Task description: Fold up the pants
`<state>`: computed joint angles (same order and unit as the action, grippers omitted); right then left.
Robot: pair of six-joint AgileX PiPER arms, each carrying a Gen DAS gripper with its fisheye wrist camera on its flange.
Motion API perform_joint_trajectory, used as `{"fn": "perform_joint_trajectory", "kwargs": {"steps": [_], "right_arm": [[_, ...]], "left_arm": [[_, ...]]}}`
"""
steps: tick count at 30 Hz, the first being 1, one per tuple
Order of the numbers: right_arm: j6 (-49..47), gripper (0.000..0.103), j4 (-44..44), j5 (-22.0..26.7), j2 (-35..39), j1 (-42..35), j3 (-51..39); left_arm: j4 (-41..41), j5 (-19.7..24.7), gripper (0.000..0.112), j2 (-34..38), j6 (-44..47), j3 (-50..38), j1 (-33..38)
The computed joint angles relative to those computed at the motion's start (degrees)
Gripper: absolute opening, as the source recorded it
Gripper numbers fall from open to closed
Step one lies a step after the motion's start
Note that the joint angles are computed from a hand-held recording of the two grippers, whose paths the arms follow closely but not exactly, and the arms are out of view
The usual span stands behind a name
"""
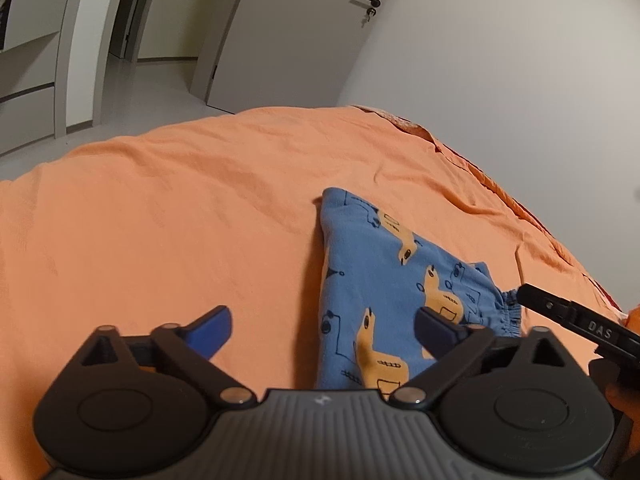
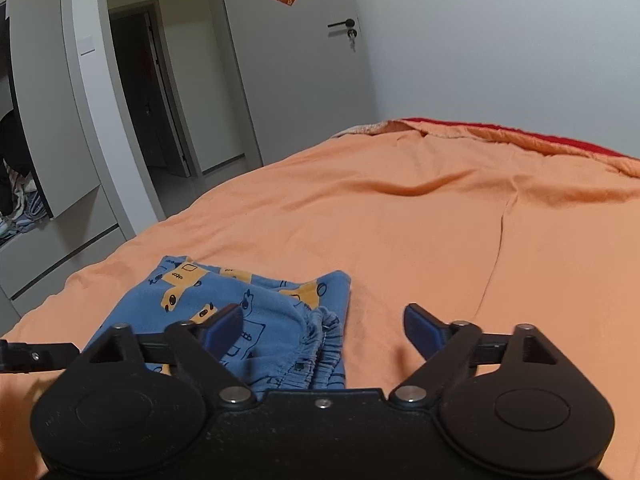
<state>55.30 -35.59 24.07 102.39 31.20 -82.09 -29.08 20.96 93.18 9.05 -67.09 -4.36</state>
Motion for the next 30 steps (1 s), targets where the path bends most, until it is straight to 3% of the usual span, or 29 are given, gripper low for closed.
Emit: {"fn": "perform_joint_trajectory", "kwargs": {"steps": [4,10,16,19,26,30], "right_arm": [[7.7,0.102,-9.8,2.4,-0.5,2.4,0.7],[20.9,0.102,-24.3,8.9,-1.4,7.6,2.4],[30.6,0.102,-33.5,16.2,-6.2,14.4,7.2],[33.5,0.102,-36.2,20.3,-9.9,18.8,10.6],[34.7,0.102,-34.5,29.2,-18.2,29.9,16.1],[34.8,0.102,-33.2,34.9,-21.4,36.6,17.7]], "left_arm": [[13.0,-2.5,0.103,-0.2,-12.2,0.3,-2.0],[33.3,-6.0,0.103,-2.2,-28.8,2.6,-5.4],[56.6,-6.3,0.103,-10.5,-48.4,10.4,-8.8],[67.9,-3.0,0.103,-16.3,-60.1,15.2,-11.3],[75.6,9.8,0.103,-29.2,-71.6,22.3,-19.9],[80.5,19.5,0.103,-35.4,-80.1,23.9,-28.8]]}}
